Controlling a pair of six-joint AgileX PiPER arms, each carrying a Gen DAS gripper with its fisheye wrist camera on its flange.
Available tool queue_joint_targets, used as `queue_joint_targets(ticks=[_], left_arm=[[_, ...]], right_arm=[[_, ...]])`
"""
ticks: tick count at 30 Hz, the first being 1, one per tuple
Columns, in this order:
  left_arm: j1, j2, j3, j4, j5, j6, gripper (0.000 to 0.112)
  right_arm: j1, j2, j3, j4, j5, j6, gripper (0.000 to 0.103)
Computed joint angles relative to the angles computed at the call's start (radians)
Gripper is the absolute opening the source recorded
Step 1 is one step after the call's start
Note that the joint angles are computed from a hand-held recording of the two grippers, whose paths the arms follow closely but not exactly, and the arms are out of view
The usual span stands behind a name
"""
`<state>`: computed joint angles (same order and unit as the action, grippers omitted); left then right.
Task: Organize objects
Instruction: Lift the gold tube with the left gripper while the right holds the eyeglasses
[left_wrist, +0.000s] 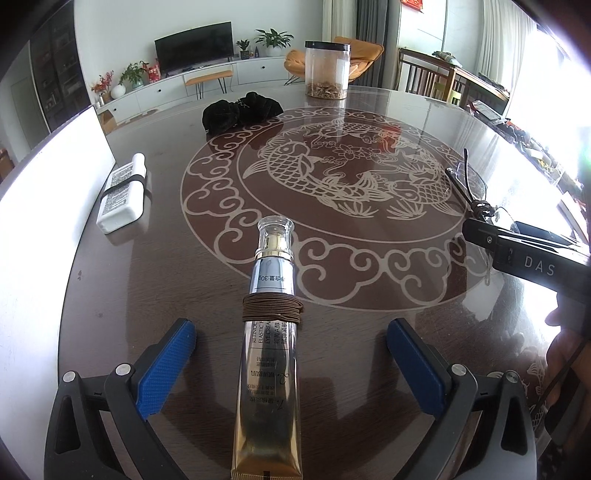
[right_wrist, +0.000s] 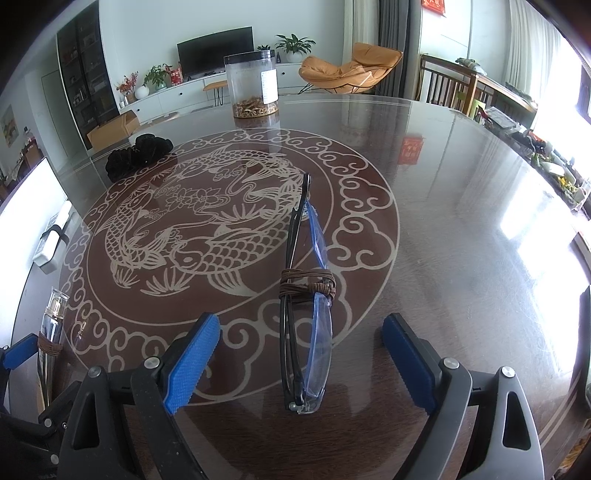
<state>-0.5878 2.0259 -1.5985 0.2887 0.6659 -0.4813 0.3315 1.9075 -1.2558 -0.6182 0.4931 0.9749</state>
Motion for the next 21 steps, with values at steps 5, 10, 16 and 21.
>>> queue_joint_targets(ticks=[5, 10, 16, 21], left_arm=[[0.002, -0.005, 0.006, -0.010, -0.004, 0.009, 0.103], [0.000, -0.008, 0.011, -0.006, -0.006, 0.004, 0.103], [0.001, -0.005, 0.006, -0.005, -0.003, 0.006, 0.103], [0.011, 0.006, -0.024, -0.065, 0.028, 0.101, 0.103]], right_arm=[[-0.002, -0.001, 0.003, 0.005, -0.008, -0.004, 0.091], [-0.005, -0.003, 0.005, 0.011, -0.013, -0.009, 0.091], [-0.004, 0.000, 0.001, 0.013, -0.008, -0.016, 0.092], [-0.008, -0.001, 0.002, 0.024, -0.011, -0.033, 0.094]])
